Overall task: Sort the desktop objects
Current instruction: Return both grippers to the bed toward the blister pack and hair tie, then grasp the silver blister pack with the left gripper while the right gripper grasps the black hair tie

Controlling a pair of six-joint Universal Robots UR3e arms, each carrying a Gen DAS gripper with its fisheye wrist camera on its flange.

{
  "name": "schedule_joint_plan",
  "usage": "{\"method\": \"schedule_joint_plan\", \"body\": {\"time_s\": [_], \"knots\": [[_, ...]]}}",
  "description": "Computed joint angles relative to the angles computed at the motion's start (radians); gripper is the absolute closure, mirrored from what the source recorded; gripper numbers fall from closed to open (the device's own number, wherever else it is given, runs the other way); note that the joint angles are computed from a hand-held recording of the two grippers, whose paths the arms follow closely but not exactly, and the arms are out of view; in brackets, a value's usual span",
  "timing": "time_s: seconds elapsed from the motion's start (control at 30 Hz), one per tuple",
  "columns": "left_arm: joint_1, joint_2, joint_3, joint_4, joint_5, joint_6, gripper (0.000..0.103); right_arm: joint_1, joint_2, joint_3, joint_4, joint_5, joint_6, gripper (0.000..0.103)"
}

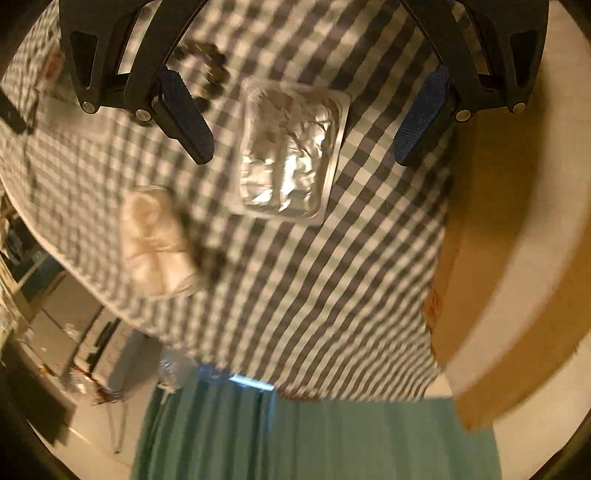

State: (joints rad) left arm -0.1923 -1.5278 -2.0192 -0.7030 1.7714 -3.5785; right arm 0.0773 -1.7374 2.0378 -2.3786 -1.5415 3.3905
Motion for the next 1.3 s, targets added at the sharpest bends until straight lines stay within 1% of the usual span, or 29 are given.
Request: {"method": "schedule_joint_plan", "body": {"time_s": [0.1, 0.17, 0.2, 0.23, 0.4, 0.43, 0.47, 0.5, 0.6, 0.63, 0.67, 0.73, 0.8, 0.9, 0.97, 1.03, 1.1, 1.23, 1.3], "knots": [[0.025, -0.050, -0.040, 0.082, -0.010, 0.002, 0.003, -0.028, 0.033, 0.020, -0.002, 0.026, -0.017, 0.051], [0.032, -0.066, -0.079, 0.159, -0.027, 0.009, 0.003, -0.042, 0.035, 0.044, -0.019, 0.042, -0.016, 0.057], [0.020, -0.075, -0.091, 0.195, -0.014, 0.013, 0.003, -0.043, 0.038, 0.053, -0.035, 0.042, -0.019, 0.058], [0.005, -0.085, -0.089, 0.206, 0.000, 0.021, 0.003, -0.043, 0.039, 0.057, -0.044, 0.040, -0.026, 0.059], [-0.079, -0.118, -0.048, 0.216, 0.019, 0.117, 0.004, -0.024, 0.040, 0.074, -0.083, 0.009, -0.048, 0.083], [-0.100, -0.129, -0.042, 0.222, 0.032, 0.140, 0.010, -0.021, 0.037, 0.078, -0.085, 0.005, -0.045, 0.086], [-0.117, -0.133, -0.040, 0.222, 0.046, 0.155, 0.015, -0.021, 0.030, 0.082, -0.083, 0.003, -0.042, 0.094], [-0.114, -0.127, -0.044, 0.221, 0.035, 0.167, 0.016, -0.028, 0.015, 0.089, -0.075, 0.007, -0.043, 0.097], [-0.073, -0.079, -0.062, 0.185, -0.020, 0.167, 0.023, -0.057, -0.052, 0.103, -0.033, 0.039, -0.045, 0.098], [-0.065, -0.059, -0.073, 0.179, -0.021, 0.166, 0.030, -0.068, -0.085, 0.112, -0.018, 0.046, -0.050, 0.098], [-0.057, -0.042, -0.081, 0.172, -0.024, 0.166, 0.032, -0.063, -0.083, 0.097, -0.011, 0.044, -0.044, 0.098], [-0.037, -0.005, -0.108, 0.165, -0.035, 0.168, 0.032, -0.073, -0.109, 0.095, 0.004, 0.051, -0.044, 0.098], [-0.031, 0.035, -0.138, 0.167, -0.025, 0.169, 0.033, -0.060, -0.105, 0.069, 0.019, 0.050, -0.028, 0.098], [-0.008, 0.090, -0.170, 0.151, -0.063, 0.175, 0.033, -0.058, -0.125, 0.057, 0.043, 0.051, -0.025, 0.098], [0.014, 0.149, -0.181, 0.124, -0.111, 0.174, 0.033, -0.049, -0.137, 0.054, 0.036, 0.057, -0.025, 0.098], [0.005, 0.172, -0.156, 0.101, -0.112, 0.166, 0.033, -0.033, -0.160, 0.058, 0.031, 0.041, -0.030, 0.098], [-0.029, 0.131, -0.075, 0.091, -0.119, 0.136, 0.033, -0.010, -0.176, 0.060, 0.033, 0.041, -0.019, 0.098], [-0.054, 0.197, -0.046, 0.046, -0.115, 0.146, 0.033, 0.046, -0.205, 0.052, 0.060, 0.027, 0.009, 0.098], [-0.069, 0.212, -0.016, -0.001, -0.109, 0.157, 0.033, 0.071, -0.226, 0.041, 0.081, 0.019, 0.017, 0.098]]}}
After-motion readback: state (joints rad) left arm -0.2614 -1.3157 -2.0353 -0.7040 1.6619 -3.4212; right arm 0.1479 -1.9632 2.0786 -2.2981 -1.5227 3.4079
